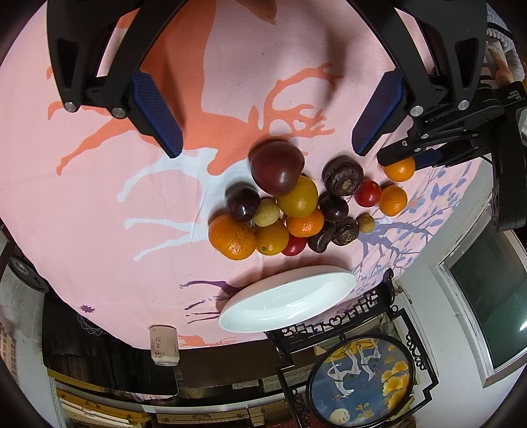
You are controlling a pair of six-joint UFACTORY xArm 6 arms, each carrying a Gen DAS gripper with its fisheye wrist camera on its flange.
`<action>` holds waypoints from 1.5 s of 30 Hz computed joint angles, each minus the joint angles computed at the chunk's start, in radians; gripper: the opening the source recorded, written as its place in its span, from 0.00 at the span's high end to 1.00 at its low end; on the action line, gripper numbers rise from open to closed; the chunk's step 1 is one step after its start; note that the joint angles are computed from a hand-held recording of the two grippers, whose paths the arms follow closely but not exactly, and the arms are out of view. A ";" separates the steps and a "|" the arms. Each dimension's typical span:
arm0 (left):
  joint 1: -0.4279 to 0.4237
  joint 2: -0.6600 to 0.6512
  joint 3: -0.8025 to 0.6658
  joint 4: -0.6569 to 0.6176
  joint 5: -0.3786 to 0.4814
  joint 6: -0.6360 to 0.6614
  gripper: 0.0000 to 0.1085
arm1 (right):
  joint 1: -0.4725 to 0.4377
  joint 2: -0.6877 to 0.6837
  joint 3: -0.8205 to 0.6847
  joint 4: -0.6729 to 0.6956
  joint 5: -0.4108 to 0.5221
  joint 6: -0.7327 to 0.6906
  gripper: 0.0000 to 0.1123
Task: Organize fruits
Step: 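Grasp the small orange with the left tool, then grasp the dark red plum with the right tool while the left tool lifts the orange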
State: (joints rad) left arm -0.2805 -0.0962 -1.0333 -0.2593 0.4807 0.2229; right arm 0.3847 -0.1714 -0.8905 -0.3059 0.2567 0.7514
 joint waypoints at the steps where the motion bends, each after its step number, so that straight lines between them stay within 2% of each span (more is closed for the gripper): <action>1: -0.001 0.003 -0.003 0.009 0.002 -0.007 0.57 | 0.000 0.001 0.000 0.001 0.000 0.000 0.10; 5: 0.002 0.012 -0.014 0.016 0.004 -0.027 0.60 | 0.001 0.002 0.000 0.003 0.000 0.002 0.10; 10: -0.001 0.004 -0.005 -0.027 -0.004 0.018 0.61 | 0.002 0.012 -0.004 0.001 0.001 0.015 0.10; 12: -0.004 -0.001 0.000 -0.030 -0.012 0.027 0.61 | 0.003 0.018 -0.005 0.024 -0.007 -0.007 0.15; 17: -0.002 -0.002 0.000 -0.028 -0.010 0.018 0.61 | 0.008 0.057 -0.041 0.161 0.041 -0.119 0.44; 21: -0.004 0.005 -0.009 -0.034 0.006 0.030 0.61 | 0.008 0.076 -0.062 0.172 0.046 -0.134 0.45; 27: -0.002 0.009 -0.015 -0.039 0.013 0.036 0.61 | 0.010 0.092 -0.075 0.255 0.040 -0.209 0.56; 28: -0.002 0.009 -0.013 -0.041 0.012 0.038 0.61 | 0.012 0.093 -0.072 0.305 0.029 -0.254 0.62; 29: -0.002 0.010 -0.013 -0.041 0.011 0.039 0.61 | 0.014 0.097 -0.074 0.350 0.023 -0.295 0.63; 35: -0.004 0.011 -0.013 -0.048 0.006 0.043 0.61 | 0.015 0.083 -0.055 0.394 -0.004 -0.318 0.66; 39: -0.002 0.015 -0.038 -0.003 0.007 0.008 0.61 | 0.010 0.046 -0.042 0.315 -0.023 -0.266 0.66; 41: 0.000 0.032 -0.080 0.013 0.015 -0.006 0.61 | 0.003 0.053 -0.079 0.341 0.004 -0.303 0.66; 45: -0.004 0.116 -0.236 0.060 0.018 -0.043 0.61 | -0.032 0.132 -0.229 0.305 0.050 -0.296 0.66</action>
